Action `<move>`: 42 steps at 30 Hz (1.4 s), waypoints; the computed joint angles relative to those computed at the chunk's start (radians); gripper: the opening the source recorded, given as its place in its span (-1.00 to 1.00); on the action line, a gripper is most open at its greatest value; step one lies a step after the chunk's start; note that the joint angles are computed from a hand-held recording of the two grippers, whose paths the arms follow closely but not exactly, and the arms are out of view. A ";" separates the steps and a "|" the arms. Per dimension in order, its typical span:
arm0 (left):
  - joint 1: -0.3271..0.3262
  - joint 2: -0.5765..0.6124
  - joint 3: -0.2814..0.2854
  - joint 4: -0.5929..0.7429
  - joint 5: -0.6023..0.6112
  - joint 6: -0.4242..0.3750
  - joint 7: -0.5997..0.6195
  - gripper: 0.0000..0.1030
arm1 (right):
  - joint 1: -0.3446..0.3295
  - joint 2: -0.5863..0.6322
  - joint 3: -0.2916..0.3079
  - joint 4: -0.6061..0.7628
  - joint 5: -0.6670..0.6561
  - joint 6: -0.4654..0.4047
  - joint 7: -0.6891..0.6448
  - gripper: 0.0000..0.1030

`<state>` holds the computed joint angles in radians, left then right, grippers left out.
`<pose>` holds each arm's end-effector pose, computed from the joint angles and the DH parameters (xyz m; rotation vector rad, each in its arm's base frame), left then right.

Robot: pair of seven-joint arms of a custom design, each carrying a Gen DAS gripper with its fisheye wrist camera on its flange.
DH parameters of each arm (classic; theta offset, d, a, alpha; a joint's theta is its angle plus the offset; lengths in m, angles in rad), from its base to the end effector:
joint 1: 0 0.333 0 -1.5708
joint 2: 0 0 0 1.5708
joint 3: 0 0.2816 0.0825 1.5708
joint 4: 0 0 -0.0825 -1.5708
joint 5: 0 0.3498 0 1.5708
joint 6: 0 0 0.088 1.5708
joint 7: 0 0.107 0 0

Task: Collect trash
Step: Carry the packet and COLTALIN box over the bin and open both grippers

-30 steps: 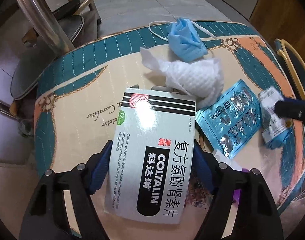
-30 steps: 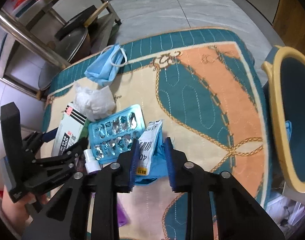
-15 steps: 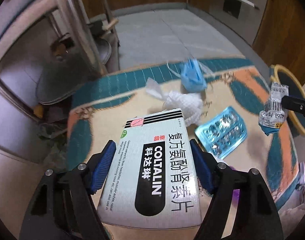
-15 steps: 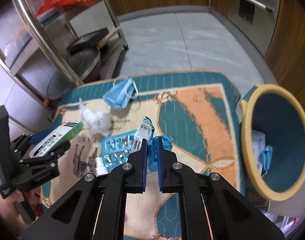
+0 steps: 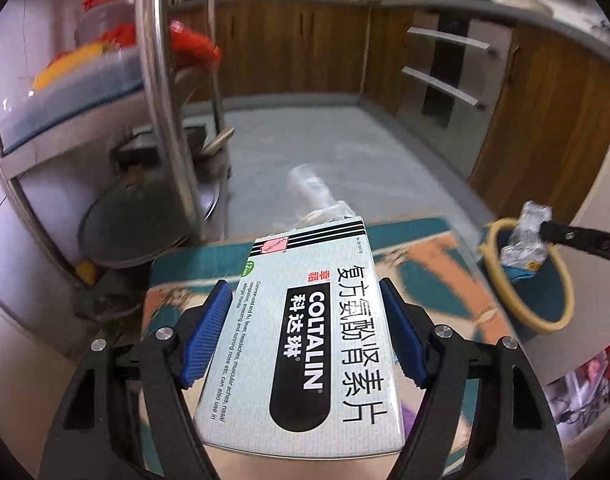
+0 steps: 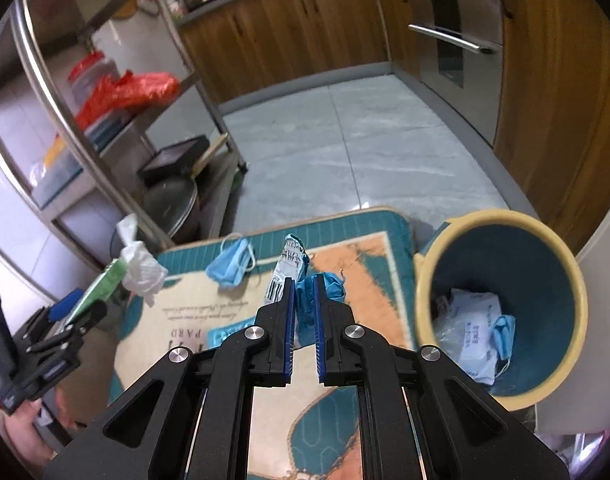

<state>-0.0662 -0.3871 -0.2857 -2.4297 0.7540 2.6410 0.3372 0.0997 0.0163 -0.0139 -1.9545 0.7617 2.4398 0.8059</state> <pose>0.4155 -0.1792 0.4852 -1.9474 1.4383 -0.6676 0.5663 0.0500 0.4978 -1.9755 1.3497 -0.1688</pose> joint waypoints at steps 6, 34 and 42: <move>0.002 0.030 -0.029 0.048 0.062 0.036 -0.008 0.42 | -0.019 -0.007 -0.014 0.006 0.040 -0.009 -0.014 -0.81; -0.145 0.303 0.043 0.219 -0.169 -0.126 0.358 0.42 | -0.023 0.050 0.005 0.043 -0.043 -0.033 -0.038 -0.81; -0.142 0.303 0.041 0.246 -0.103 -0.087 0.291 0.42 | -0.033 0.067 0.002 0.072 -0.024 -0.043 -0.028 -0.81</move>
